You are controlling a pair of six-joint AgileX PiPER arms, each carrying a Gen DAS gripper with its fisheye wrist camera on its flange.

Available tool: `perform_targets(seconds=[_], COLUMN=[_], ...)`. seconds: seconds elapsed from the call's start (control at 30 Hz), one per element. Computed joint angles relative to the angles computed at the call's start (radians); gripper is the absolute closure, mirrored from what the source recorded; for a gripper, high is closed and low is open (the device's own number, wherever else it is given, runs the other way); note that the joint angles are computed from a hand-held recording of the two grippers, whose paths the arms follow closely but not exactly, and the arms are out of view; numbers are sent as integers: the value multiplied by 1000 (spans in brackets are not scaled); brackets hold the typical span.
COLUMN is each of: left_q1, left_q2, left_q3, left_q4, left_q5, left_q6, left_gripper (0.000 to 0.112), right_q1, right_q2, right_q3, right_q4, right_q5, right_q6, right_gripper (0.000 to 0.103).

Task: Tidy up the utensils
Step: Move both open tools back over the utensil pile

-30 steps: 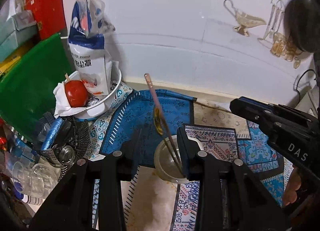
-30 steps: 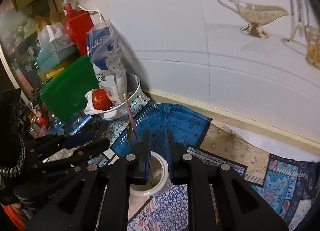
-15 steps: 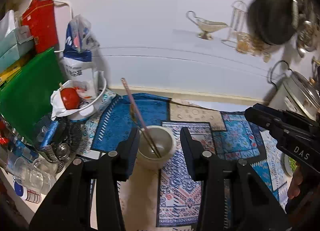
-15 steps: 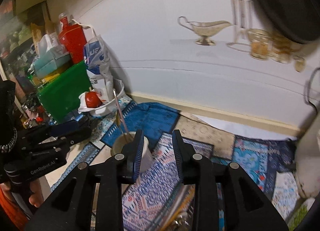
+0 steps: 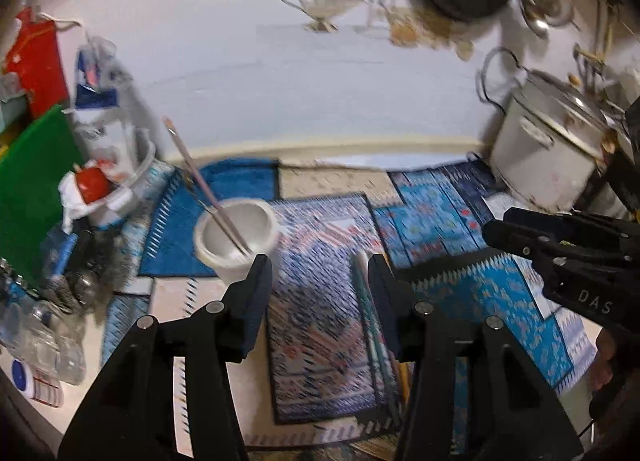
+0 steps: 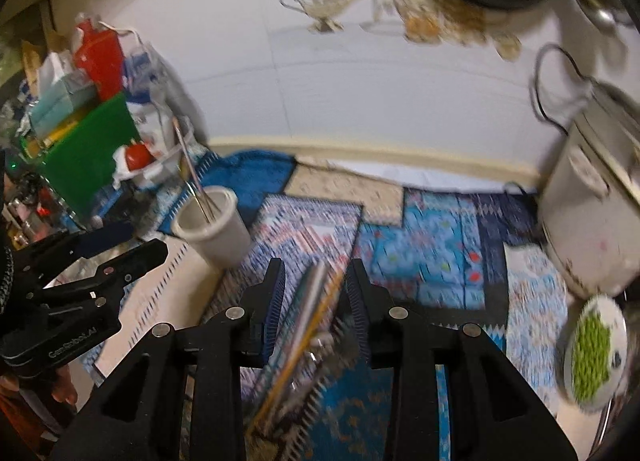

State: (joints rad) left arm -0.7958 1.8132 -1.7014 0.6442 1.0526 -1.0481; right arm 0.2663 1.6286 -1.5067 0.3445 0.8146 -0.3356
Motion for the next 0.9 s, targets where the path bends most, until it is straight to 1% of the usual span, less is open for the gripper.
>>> perform_targets(seconds=[0.17, 0.27, 0.3, 0.37, 0.43, 0.57, 0.7, 0.77, 0.83, 0.9], left_q1=[9, 31, 37, 51, 55, 62, 82, 86, 88, 94], left_q2=[4, 2, 10, 41, 64, 93, 123, 147, 183, 224], left_q3=[94, 177, 182, 185, 189, 208, 200, 171, 122, 62], left_q4=[-71, -150, -177, -245, -274, -317, -399, -426, -448, -471], left_q5=[-143, -257, -268, -266, -260, -267, -293, -295, -274, -240], left_q6=[-12, 3, 15, 55, 78, 106, 168, 204, 245, 286], left_gripper=[63, 63, 63, 63, 63, 63, 64, 69, 77, 83], right_q1=[-22, -32, -37, -44, -45, -60, -66, -78, -90, -105], right_q2=[-36, -35, -31, -19, -10, 25, 62, 73, 77, 83], right_q3=[142, 209, 227, 257, 277, 299, 285, 271, 262, 249], right_q4=[-43, -60, -55, -49, -39, 34, 49, 54, 64, 80], right_q5=[-40, -52, -51, -48, -44, -31, -33, -30, -24, -11], right_q6=[25, 29, 24, 20, 17, -26, -25, -27, -35, -51], right_gripper=[74, 74, 74, 74, 74, 74, 74, 74, 74, 74])
